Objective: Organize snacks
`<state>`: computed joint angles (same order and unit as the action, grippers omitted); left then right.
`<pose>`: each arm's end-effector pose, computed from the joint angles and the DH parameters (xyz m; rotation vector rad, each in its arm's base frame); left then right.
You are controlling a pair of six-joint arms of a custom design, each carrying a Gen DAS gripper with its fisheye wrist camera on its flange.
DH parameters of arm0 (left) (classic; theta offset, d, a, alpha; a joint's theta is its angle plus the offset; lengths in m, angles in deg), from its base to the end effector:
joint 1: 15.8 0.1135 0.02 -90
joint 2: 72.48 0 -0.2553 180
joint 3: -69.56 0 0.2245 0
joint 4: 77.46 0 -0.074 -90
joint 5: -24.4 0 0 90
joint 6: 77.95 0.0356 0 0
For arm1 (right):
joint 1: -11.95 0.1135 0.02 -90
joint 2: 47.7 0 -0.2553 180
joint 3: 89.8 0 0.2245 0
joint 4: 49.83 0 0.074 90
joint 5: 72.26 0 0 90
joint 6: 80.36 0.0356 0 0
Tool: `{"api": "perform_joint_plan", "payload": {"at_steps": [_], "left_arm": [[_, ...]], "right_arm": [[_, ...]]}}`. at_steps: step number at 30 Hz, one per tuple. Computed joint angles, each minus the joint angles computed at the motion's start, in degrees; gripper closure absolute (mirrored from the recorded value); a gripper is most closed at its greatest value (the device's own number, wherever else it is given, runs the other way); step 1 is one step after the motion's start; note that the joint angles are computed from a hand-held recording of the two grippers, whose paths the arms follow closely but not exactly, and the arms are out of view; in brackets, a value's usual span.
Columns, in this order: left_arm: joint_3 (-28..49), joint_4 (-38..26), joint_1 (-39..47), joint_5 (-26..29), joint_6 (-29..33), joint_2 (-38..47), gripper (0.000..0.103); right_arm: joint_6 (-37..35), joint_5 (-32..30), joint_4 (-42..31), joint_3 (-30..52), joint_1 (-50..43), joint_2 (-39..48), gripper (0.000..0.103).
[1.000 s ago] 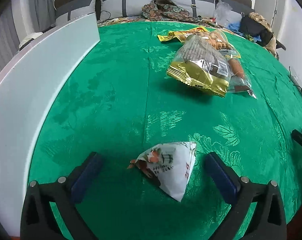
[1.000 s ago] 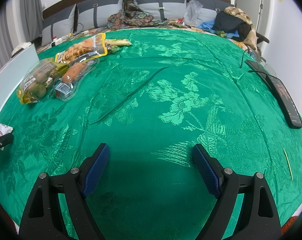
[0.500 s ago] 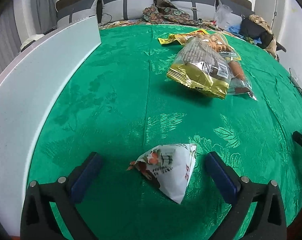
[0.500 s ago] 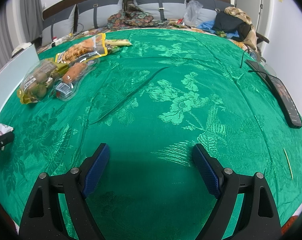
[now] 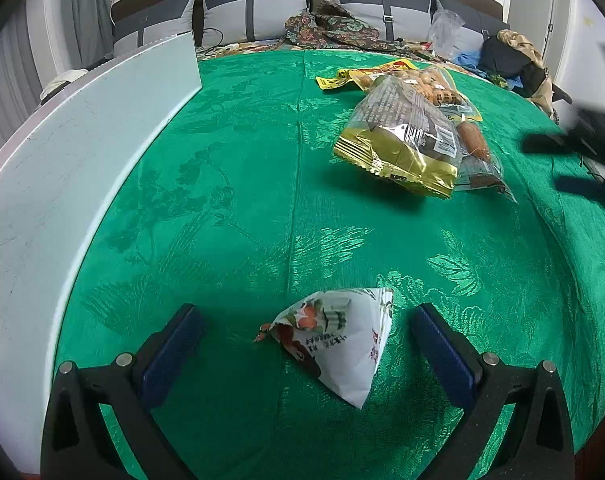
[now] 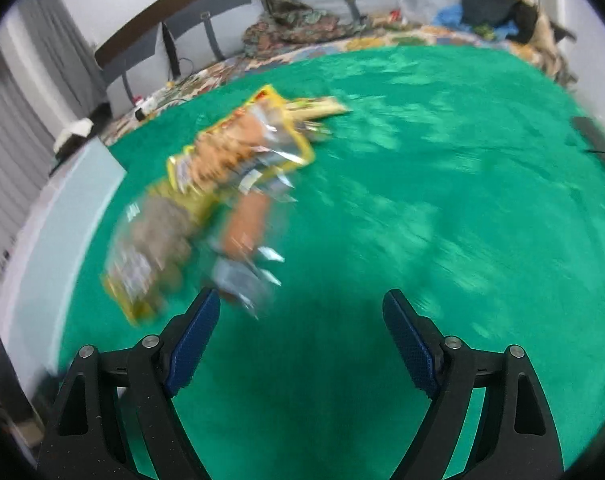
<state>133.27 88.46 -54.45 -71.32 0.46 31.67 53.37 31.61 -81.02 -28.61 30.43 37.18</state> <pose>0.2496 -0.1951 0.1263 0.5527 2.4697 -0.2292 0.2543 0.0760 0.1888 0.6384 2.4113 0.1479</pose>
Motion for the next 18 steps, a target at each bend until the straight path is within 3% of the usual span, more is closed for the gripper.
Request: {"api": "perform_joint_plan", "payload": {"at_steps": [7, 12, 14, 17, 18], "left_arm": [[0.0, 0.1, 0.0, 0.0, 0.0, 0.0, 0.0], [-0.1, 0.1, 0.0, 0.0, 0.0, 0.0, 0.0], [0.0, 0.1, -0.1, 0.0, -0.1, 0.0, 0.0], [0.1, 0.0, -0.1, 0.0, -0.1, 0.1, 0.0], [0.2, -0.1, 0.0, 0.0, 0.0, 0.0, 0.0]], "right_arm": [[-1.2, -6.7, -5.6, 20.7, -2.9, 21.3, 0.016], [-11.4, 4.1, -15.8, 33.6, 2.4, 31.3, 0.018], [-13.1, 3.3, -14.0, 31.4, 2.4, 29.8, 0.021], [-14.2, 2.5, -11.5, 25.1, 1.6, 24.8, 0.042], [-14.4, 2.1, -10.4, 22.2, 1.1, 22.4, 0.071]]}}
